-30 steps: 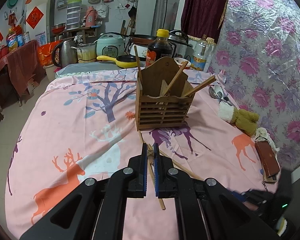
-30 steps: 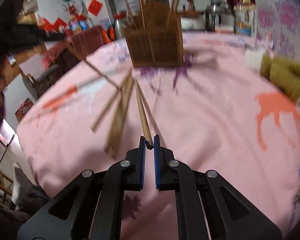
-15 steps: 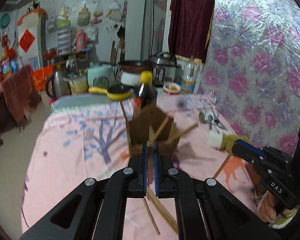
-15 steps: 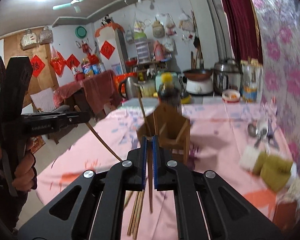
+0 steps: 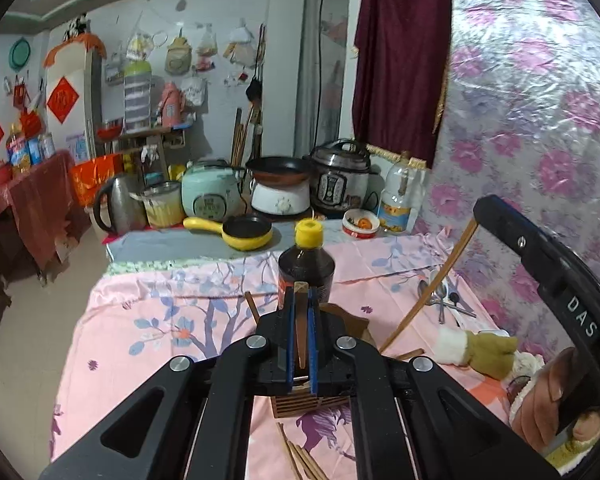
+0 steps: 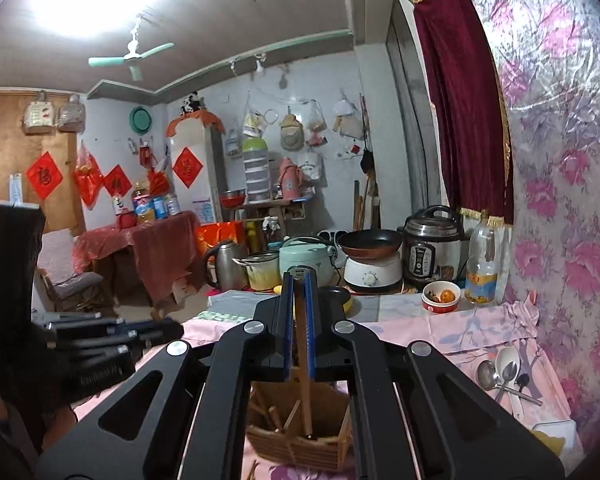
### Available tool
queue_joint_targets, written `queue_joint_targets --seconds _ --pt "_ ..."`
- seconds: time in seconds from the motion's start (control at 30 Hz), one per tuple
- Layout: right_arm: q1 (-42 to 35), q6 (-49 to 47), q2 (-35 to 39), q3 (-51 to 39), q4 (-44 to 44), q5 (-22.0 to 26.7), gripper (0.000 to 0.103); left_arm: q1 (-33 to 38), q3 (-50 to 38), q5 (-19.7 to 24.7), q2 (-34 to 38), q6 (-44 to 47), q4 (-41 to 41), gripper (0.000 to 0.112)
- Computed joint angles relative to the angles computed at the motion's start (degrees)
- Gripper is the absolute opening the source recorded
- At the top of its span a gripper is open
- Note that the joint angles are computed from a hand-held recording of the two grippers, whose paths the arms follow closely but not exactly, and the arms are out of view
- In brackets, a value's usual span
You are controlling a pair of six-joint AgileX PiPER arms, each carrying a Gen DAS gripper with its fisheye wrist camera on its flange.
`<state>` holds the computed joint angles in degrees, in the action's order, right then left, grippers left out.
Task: Organize utensils
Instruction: 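Carry both chopsticks over the wooden holder and lower them in, then open both grippers and move them back toward the loose chopsticks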
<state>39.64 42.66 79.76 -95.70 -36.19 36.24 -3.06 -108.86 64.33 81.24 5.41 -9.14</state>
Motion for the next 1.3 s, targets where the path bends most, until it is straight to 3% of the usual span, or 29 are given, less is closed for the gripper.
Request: queue_joint_targets --seconds 0.1,0.23,0.3,0.33,0.37,0.4,0.5,0.57,0.67,0.77,0.87,0.97,1.1,1.13,1.2,1.3 --pt "-2.52 1.61 2.02 3.35 0.03 -4.42 0.006 -0.25 4.9 -4.38 1.21 -0.06 0.68 0.006" --pt "-5.9 -3.56 4.01 6.38 7.18 -8.13 0.008 0.62 10.26 -7.32 2.15 2.31 -0.9 0.006" --pt "-6.16 -5.49 3.84 6.93 9.5 -7.4 0.013 0.61 12.49 -8.2 1.73 2.76 -0.73 0.027" --pt "-5.99 -5.03 3.4 7.19 9.54 -6.68 0.013 0.57 14.18 -9.47 0.67 2.42 -0.25 0.058" --pt "-5.76 -4.38 2.96 7.58 9.23 -6.48 0.015 0.67 16.5 -11.61 -1.08 2.03 0.03 0.077" --pt "-5.08 -1.44 1.71 8.89 6.64 -6.68 0.017 1.03 18.66 -13.52 -2.96 2.17 -0.21 0.08" --pt "-1.65 15.25 -3.49 15.19 -8.44 -8.26 0.052 2.55 19.84 -12.62 -5.77 3.08 -1.76 0.082" --pt "1.0 26.71 -8.4 20.64 -19.9 -8.48 0.098 3.68 21.31 -12.45 -8.31 2.17 -1.59 0.092" --pt "10.1 41.73 -15.65 28.33 -37.08 -1.17 0.097 4.92 25.12 -12.54 -13.31 0.54 0.43 0.097" --pt "23.08 44.62 -18.58 34.65 -45.21 11.11 0.097 7.12 31.62 -12.04 -19.64 0.42 1.25 0.098" --pt "31.21 41.88 -21.59 38.84 -36.34 16.54 0.097 11.75 39.6 -9.57 -26.5 3.98 -2.44 0.098" --pt "39.86 51.58 -25.52 45.55 -33.1 23.86 0.097 19.09 49.27 -5.87 -34.2 11.1 -8.28 0.098" --pt "43.06 61.65 -30.14 55.77 -24.81 22.7 0.097 33.06 62.03 2.27 -43.49 23.79 -17.49 0.097" --pt "43.2 63.09 -30.39 57.95 -22.12 22.34 0.097 33.82 64.69 3.55 -44.95 24.44 -17.48 0.097" --pt "42.9 65.6 -30.78 61.22 -19.8 20.24 0.097 28.46 68.71 2.11 -47.49 19.52 -13.17 0.097" --pt "48.03 71.96 -30.54 64.42 -19.88 23.15 0.097 11.27 72.69 -2.45 -50.72 4.12 -1.23 0.097"
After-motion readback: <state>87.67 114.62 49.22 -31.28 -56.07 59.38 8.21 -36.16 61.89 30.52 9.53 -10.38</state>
